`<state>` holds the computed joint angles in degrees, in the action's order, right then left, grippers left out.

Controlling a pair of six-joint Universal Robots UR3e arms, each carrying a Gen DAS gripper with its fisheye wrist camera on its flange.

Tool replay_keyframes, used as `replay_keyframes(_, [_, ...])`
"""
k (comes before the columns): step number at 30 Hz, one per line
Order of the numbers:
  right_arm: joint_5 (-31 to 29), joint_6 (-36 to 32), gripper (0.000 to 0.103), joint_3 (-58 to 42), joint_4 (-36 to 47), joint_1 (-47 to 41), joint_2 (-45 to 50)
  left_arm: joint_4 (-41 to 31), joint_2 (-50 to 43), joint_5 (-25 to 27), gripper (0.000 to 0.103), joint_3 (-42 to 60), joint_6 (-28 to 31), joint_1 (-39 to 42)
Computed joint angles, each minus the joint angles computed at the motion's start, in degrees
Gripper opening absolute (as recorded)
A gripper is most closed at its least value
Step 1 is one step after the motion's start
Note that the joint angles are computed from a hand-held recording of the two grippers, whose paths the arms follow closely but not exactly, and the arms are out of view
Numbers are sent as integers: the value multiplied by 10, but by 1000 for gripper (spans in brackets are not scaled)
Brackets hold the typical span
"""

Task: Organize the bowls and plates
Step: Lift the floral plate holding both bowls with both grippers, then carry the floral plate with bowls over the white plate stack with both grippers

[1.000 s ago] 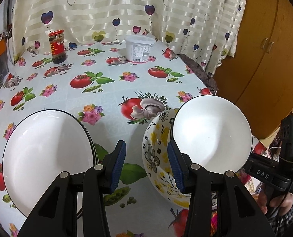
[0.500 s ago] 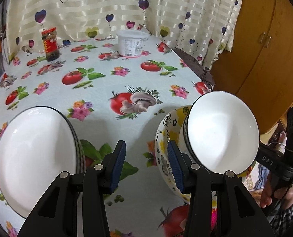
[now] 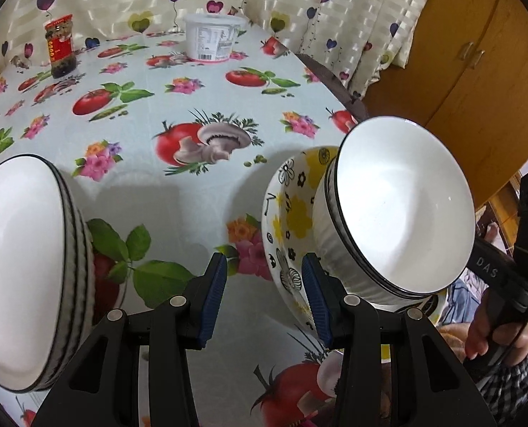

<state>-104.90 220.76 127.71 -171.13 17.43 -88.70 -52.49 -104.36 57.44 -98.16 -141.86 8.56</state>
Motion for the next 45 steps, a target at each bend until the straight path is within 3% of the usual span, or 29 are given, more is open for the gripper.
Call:
replay_keyframes(6, [-2, -1, 14, 4, -9, 1, 1, 21, -20, 14, 45, -3, -8, -12])
replay_keyframes(13, [1, -2, 27, -3, 4, 6, 13, 34, -34, 9, 45, -5, -7, -19])
replay_keyframes(33, [21, -10, 26, 9, -47, -4, 38, 116, -42, 5, 45, -38, -18, -25])
replay_keyframes(39, [12, -19, 25, -7, -48, 7, 64, 106, -43, -15, 35, -40, -8, -20])
replay_keyframes(45, [12, -12, 24, -17, -56, 11, 81, 101, -44, -21, 34, -38, -4, -18])
